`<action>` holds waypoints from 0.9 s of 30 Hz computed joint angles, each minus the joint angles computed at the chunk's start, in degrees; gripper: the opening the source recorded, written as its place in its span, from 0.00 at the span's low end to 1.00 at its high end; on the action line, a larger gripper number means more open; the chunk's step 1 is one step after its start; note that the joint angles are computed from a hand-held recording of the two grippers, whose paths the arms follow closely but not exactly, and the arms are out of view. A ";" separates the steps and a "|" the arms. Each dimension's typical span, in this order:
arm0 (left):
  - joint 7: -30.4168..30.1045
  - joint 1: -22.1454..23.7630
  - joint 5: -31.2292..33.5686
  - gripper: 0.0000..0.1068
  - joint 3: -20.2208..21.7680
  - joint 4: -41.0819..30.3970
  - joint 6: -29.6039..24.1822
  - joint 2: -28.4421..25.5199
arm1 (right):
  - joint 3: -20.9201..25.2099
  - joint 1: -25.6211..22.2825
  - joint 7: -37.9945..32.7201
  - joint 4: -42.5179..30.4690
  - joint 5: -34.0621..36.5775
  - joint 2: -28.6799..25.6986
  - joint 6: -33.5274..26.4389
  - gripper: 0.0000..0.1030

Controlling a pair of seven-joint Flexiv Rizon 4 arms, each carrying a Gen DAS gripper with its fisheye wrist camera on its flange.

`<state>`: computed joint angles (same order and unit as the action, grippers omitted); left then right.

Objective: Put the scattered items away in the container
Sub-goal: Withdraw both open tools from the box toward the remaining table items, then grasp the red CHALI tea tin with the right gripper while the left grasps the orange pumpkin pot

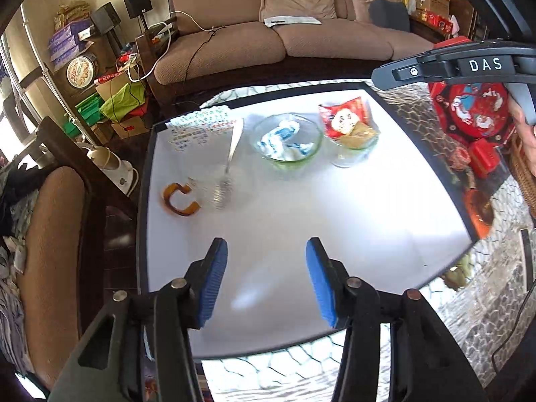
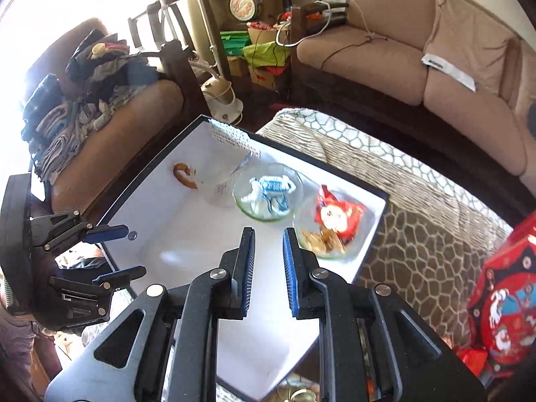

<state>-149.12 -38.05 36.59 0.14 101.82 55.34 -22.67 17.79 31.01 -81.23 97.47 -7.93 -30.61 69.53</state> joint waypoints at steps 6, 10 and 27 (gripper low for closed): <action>-4.34 -5.12 -0.71 0.47 -2.04 -5.17 2.88 -3.42 | 0.27 -4.96 0.69 15.20 3.54 12.63 1.69 0.17; -2.54 -8.74 -3.05 0.54 -2.55 -13.47 2.57 -9.45 | 0.51 -8.98 -1.06 22.92 8.11 18.45 2.92 0.26; 4.25 -18.01 -14.69 0.59 3.92 -44.99 -3.99 -35.53 | 0.94 -26.99 -14.48 32.44 23.80 15.92 14.76 0.69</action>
<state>-144.87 -56.06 21.91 4.06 56.82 51.35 -58.21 18.73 4.02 -95.71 129.91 15.87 -14.68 84.29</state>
